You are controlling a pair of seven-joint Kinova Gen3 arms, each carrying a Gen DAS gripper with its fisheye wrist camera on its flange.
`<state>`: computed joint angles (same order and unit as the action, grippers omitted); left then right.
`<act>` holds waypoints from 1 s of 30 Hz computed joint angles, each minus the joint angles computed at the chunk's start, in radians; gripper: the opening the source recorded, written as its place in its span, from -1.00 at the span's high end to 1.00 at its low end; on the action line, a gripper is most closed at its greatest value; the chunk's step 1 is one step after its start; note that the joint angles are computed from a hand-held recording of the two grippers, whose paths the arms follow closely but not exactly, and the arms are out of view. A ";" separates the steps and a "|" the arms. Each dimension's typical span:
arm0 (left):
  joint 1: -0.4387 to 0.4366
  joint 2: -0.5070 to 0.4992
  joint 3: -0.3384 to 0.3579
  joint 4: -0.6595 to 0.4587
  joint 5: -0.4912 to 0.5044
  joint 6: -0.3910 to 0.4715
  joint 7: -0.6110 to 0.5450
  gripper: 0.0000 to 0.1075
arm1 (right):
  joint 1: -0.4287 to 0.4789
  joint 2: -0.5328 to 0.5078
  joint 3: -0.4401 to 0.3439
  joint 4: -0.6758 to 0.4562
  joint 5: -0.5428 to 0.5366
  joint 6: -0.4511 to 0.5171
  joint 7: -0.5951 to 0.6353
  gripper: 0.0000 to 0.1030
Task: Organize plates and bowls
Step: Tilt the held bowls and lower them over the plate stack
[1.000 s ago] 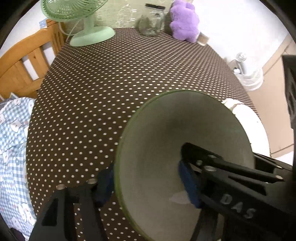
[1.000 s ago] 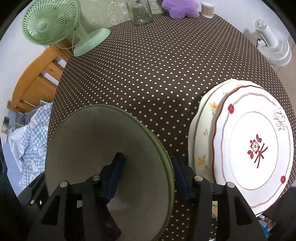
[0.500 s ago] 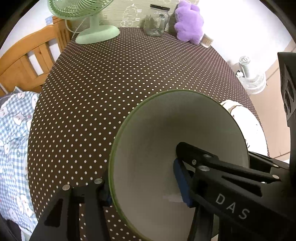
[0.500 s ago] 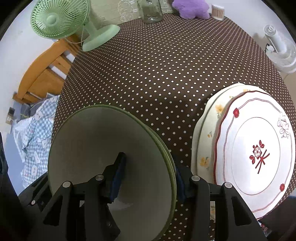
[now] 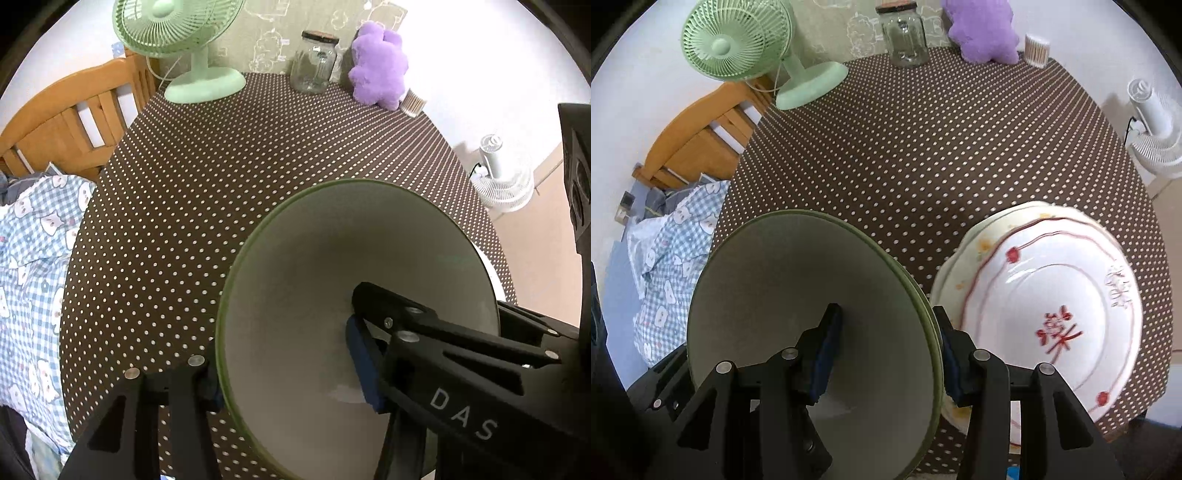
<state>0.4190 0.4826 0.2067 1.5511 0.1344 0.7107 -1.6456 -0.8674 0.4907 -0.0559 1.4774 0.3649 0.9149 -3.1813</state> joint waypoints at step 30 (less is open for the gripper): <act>0.255 0.003 -0.027 -0.057 -0.168 -0.021 0.357 -0.01 | 0.096 -0.264 -0.097 0.303 0.081 -0.041 -0.035 0.00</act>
<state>0.6738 0.4851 0.1793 1.4939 -0.0336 0.6893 -1.2887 -0.7718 0.2264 -0.1530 1.7804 0.4457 0.8742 -3.2158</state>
